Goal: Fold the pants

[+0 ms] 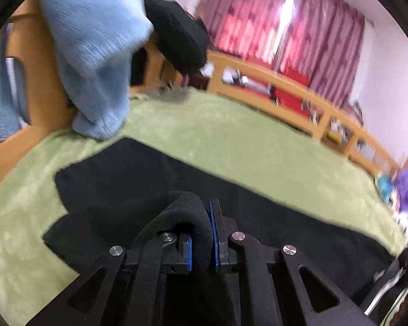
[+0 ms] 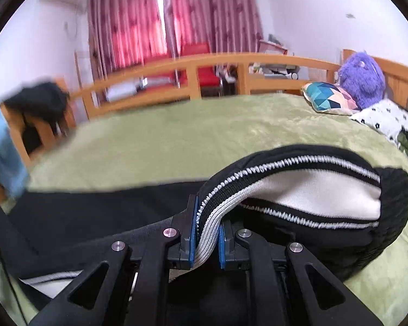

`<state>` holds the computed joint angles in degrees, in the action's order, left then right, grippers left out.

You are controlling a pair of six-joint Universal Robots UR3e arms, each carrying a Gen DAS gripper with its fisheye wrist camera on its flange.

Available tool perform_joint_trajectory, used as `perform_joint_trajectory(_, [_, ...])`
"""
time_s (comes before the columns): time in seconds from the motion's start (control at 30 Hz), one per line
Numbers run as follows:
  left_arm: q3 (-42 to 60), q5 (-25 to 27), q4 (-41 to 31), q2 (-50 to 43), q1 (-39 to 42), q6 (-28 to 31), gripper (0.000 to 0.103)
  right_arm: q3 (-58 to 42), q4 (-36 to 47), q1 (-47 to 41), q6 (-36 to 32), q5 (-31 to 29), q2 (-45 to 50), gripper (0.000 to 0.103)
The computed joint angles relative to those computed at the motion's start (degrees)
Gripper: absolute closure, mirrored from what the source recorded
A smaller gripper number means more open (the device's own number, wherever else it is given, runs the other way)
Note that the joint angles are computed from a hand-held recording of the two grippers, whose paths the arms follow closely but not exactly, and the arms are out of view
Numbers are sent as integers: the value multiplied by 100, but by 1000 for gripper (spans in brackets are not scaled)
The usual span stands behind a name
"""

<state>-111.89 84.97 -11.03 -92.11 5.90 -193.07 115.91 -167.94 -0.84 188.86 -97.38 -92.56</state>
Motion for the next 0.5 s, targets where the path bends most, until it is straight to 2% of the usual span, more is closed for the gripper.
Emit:
perform_joint_trajectory(0.07, [169,90,-343,-113,-155,184,91,5,-152,116,-11,-162,387,84])
perform_joint_trajectory(0.1, [261,89,-563,-95,-183,248,84,-15,-60,111,-59,-88,498,75])
perform_joint_trajectory(0.13, [302,26,-836,32,-194,335,73,-32,146,72,-146,64,520,68])
perform_joint_trajectory(0.17, [216,5,-891,213,-209,327,65,-1,298,68,-185,125,467,67])
perform_joint_trajectory(0.23, [-100,74,-656,561,-219,214,27,136,570,85,-236,175,102,64])
perform_joint_trajectory(0.27, [-424,239,-371,886,-280,161,24,306,656,95,-242,177,-253,61])
perform_joint_trajectory(0.33, [-771,431,-229,1366,-367,347,24,716,699,153,-263,115,-990,42])
perform_joint_trajectory(0.43, [-1170,367,-650,2215,-330,579,24,991,1102,410,-218,-272,-1843,39])
perform_joint_trajectory(0.5, [-1592,-131,-1280,3170,4,730,24,1255,1701,377,-102,-161,-2637,32])
